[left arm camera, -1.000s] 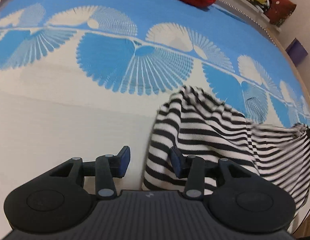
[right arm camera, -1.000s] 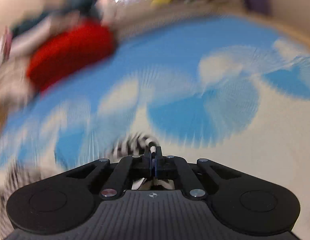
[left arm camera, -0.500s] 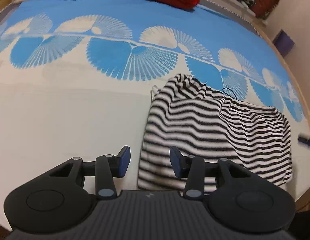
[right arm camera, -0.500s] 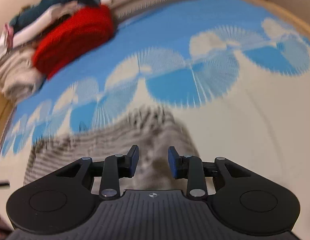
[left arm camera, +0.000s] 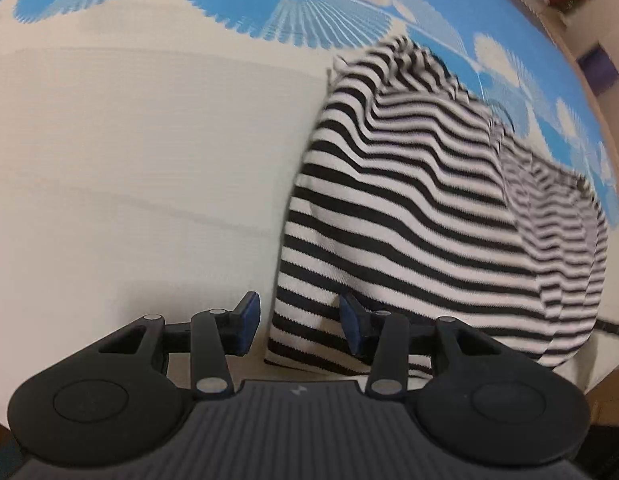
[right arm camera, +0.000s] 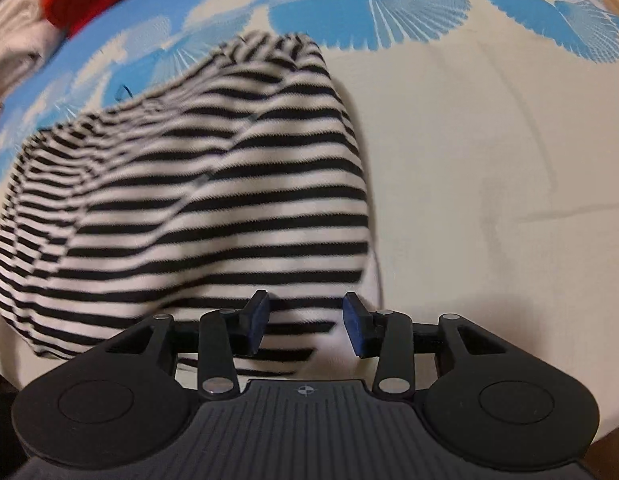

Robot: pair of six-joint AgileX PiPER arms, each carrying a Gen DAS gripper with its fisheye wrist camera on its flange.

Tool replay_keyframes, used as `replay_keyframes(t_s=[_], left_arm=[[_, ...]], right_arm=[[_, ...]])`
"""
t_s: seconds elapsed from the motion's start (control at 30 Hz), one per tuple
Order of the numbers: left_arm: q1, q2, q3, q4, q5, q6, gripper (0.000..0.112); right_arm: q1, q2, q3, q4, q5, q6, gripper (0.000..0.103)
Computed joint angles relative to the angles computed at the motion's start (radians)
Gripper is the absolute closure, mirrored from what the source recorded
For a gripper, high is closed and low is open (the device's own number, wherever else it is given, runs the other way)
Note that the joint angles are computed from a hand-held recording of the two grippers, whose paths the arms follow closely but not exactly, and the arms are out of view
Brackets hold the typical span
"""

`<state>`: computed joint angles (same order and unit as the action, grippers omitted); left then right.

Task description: Fold small clothes

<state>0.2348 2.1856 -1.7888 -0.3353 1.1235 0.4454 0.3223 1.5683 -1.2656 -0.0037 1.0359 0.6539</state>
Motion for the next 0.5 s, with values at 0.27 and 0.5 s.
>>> replay_keyframes(t_s=[0.27,0.5], left_arm=[[-0.013,-0.064,0.083,0.011,-0.042,0.139,0.111],[0.055,-0.123,0.154,0.053,-0.043,0.180,0.112]], right_arm=[[-0.018,-0.056,0.013,0.022,-0.028,-0.042,0.095],[-0.155,-0.220,0.045,0.107,-0.017,-0.133,0.097]])
